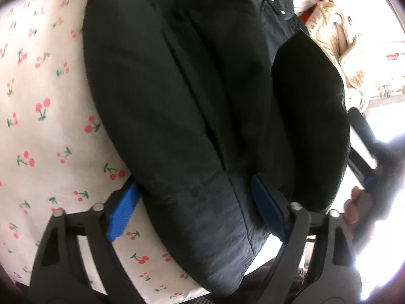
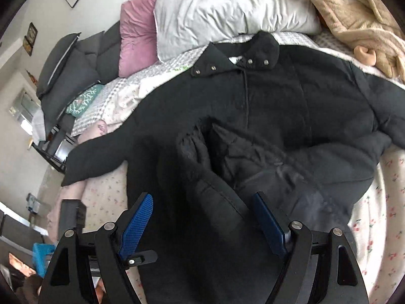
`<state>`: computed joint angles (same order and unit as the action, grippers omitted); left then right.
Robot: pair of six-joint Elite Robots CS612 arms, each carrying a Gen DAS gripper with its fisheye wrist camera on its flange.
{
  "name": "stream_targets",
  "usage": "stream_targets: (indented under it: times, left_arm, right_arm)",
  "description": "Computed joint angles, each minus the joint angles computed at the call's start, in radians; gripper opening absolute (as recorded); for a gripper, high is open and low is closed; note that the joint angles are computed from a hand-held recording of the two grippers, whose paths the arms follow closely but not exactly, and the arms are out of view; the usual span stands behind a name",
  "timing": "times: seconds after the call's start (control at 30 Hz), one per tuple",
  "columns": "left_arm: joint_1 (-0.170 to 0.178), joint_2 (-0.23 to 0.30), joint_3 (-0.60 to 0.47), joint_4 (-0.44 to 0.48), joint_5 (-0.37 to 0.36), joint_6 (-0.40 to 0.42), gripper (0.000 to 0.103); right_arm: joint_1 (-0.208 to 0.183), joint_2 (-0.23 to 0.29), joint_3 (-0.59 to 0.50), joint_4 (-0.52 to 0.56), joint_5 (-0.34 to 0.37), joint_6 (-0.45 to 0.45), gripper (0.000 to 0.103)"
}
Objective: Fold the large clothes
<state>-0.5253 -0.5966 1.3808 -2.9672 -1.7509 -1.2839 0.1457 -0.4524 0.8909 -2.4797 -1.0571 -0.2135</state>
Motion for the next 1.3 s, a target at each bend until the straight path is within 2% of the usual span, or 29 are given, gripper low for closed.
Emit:
stream_targets:
  times: [0.1,0.2,0.23,0.27,0.3,0.33,0.37,0.47,0.57,0.73,0.83,0.93,1.03,1.1,1.2,1.3]
  left_arm:
    - [-0.001,0.017,-0.029,0.038,0.002,0.004,0.076]
    - [-0.01,0.024,-0.057,0.082,0.029,0.067,0.075]
    - [-0.011,0.026,-0.071,0.104,0.035,0.097,0.066]
    - [-0.016,0.027,-0.085,0.135,0.053,0.139,0.052]
    - [-0.02,0.026,-0.091,0.154,0.074,0.177,0.045]
    - [-0.021,0.024,-0.088,0.142,0.079,0.189,0.03]
    - [-0.019,0.022,-0.079,0.109,0.069,0.175,0.021]
    - [-0.012,0.002,-0.03,-0.006,0.062,0.116,0.014]
    - [-0.014,-0.033,0.022,-0.081,0.107,0.105,0.012]
    - [-0.026,-0.121,0.153,-0.198,0.236,0.135,0.011]
    - [-0.025,-0.166,0.229,-0.238,0.298,0.137,0.011]
    - [-0.024,-0.199,0.301,-0.267,0.325,0.127,0.01]
    - [-0.023,-0.208,0.317,-0.223,0.328,0.129,0.01]
    - [-0.028,-0.223,0.326,-0.121,0.341,0.174,0.009]
    - [-0.038,-0.237,0.345,0.001,0.329,0.211,0.009]
    - [-0.04,-0.25,0.369,0.05,0.324,0.236,0.012]
  right_arm:
    - [0.008,0.025,-0.011,-0.038,-0.079,0.01,0.082]
    - [0.008,0.041,-0.032,-0.011,-0.081,0.008,0.082]
    - [0.01,0.044,-0.033,-0.02,-0.082,0.012,0.082]
    - [0.008,0.04,-0.023,-0.038,-0.082,0.018,0.079]
    - [0.007,0.036,-0.015,-0.058,-0.088,0.026,0.072]
    - [0.008,0.033,-0.007,-0.07,-0.09,0.03,0.044]
    - [0.004,0.029,-0.003,-0.065,-0.077,0.029,0.018]
    - [-0.006,0.0,0.037,-0.112,-0.067,0.044,0.009]
    - [-0.019,-0.054,0.12,-0.227,-0.072,0.061,0.006]
    - [-0.055,-0.167,0.27,-0.384,-0.077,0.126,0.005]
    - [-0.08,-0.233,0.367,-0.44,-0.078,0.132,0.005]
    - [-0.095,-0.277,0.444,-0.454,-0.1,0.104,0.005]
    - [-0.116,-0.308,0.513,-0.405,-0.098,0.063,0.005]
    - [-0.133,-0.319,0.544,-0.334,-0.092,0.036,0.005]
    - [-0.149,-0.314,0.562,-0.224,-0.123,-0.004,0.006]
    - [-0.172,-0.305,0.568,-0.122,-0.113,-0.001,0.01]
